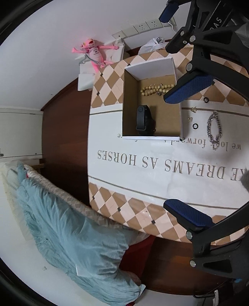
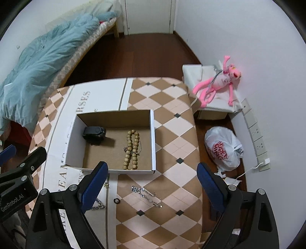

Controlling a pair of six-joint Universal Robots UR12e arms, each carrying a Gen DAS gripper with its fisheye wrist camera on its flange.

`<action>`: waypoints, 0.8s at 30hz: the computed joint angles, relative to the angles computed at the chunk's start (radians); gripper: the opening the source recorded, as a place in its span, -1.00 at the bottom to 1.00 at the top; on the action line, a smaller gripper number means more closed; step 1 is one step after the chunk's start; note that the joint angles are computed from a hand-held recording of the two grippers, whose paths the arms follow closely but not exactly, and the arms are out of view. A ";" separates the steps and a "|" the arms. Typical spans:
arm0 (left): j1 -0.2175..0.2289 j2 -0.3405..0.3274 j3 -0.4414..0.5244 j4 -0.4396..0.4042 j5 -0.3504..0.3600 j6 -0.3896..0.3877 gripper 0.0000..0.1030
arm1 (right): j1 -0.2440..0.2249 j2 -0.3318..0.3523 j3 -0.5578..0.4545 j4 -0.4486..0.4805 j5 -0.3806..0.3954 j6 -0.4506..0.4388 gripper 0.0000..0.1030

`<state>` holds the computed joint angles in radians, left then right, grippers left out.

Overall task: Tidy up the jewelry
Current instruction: 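Open both grippers inside the box and withdraw them, then grasp the thick silver chain bracelet with the left gripper while the right gripper grasps the thin silver pendant chain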

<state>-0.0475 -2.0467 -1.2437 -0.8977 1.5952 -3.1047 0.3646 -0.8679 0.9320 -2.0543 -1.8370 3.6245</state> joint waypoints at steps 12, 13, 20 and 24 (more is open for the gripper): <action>0.012 0.088 -0.091 0.083 -0.019 0.011 0.98 | 0.032 -0.089 0.097 -0.127 -0.042 -0.001 0.85; 0.013 0.093 -0.099 0.089 -0.020 0.009 0.98 | 0.033 -0.096 0.108 -0.135 -0.037 0.005 0.85; 0.024 0.110 -0.169 0.110 -0.023 0.003 0.98 | 0.032 -0.127 0.190 -0.124 -0.015 0.062 0.85; 0.023 0.103 -0.204 0.096 -0.017 0.034 0.98 | 0.012 -0.142 0.264 -0.128 0.046 0.130 0.85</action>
<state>-0.0249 -1.9436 -1.4479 -0.8017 1.5784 -3.0704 0.3763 -1.0099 1.1964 -2.1825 -1.7910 3.7541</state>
